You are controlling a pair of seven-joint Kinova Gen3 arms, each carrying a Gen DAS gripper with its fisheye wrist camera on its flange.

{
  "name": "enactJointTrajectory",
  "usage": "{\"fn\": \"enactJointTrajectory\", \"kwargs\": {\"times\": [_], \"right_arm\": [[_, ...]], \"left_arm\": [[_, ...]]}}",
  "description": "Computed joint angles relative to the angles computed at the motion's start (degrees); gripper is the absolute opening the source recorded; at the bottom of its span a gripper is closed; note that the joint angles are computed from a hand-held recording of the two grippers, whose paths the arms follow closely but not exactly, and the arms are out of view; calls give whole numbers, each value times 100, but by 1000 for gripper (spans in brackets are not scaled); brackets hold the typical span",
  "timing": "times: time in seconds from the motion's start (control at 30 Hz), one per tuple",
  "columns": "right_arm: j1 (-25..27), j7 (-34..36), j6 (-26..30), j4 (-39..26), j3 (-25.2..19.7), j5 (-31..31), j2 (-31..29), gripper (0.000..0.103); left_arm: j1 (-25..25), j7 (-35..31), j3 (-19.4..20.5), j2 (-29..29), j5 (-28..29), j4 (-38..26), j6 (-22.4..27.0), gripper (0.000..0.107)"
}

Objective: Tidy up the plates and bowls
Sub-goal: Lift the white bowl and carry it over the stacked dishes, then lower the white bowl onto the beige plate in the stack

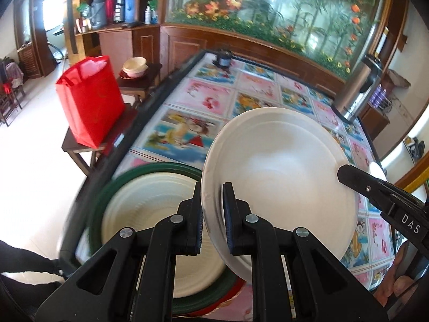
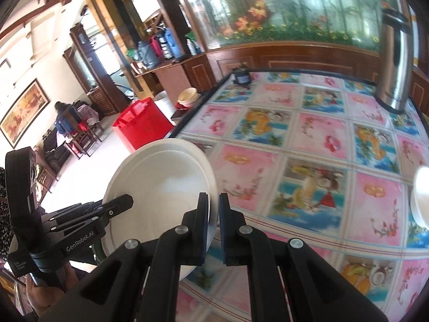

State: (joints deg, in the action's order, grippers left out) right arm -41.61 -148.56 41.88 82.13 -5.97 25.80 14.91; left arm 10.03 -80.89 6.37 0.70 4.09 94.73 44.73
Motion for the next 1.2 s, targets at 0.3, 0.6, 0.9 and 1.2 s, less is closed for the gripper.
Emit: {"fn": "enactJointTrajectory", "kwargs": {"times": [0.3, 0.6, 0.9, 1.2], "right_arm": [[-152, 590, 70, -741, -47, -285, 542, 7], [-287, 1159, 176, -1136, 26, -800, 954, 7], [-351, 1418, 366, -1330, 67, -1077, 1173, 7], [-422, 1500, 554, -1425, 127, -1151, 1273, 7]], "left_arm": [[-390, -292, -280, -378, 112, 347, -19, 13], [-649, -442, -380, -409, 195, 637, -40, 13], [-669, -155, -302, -324, -126, 912, -224, 13], [-572, 169, -227, -258, -463, 1051, -415, 13]]}}
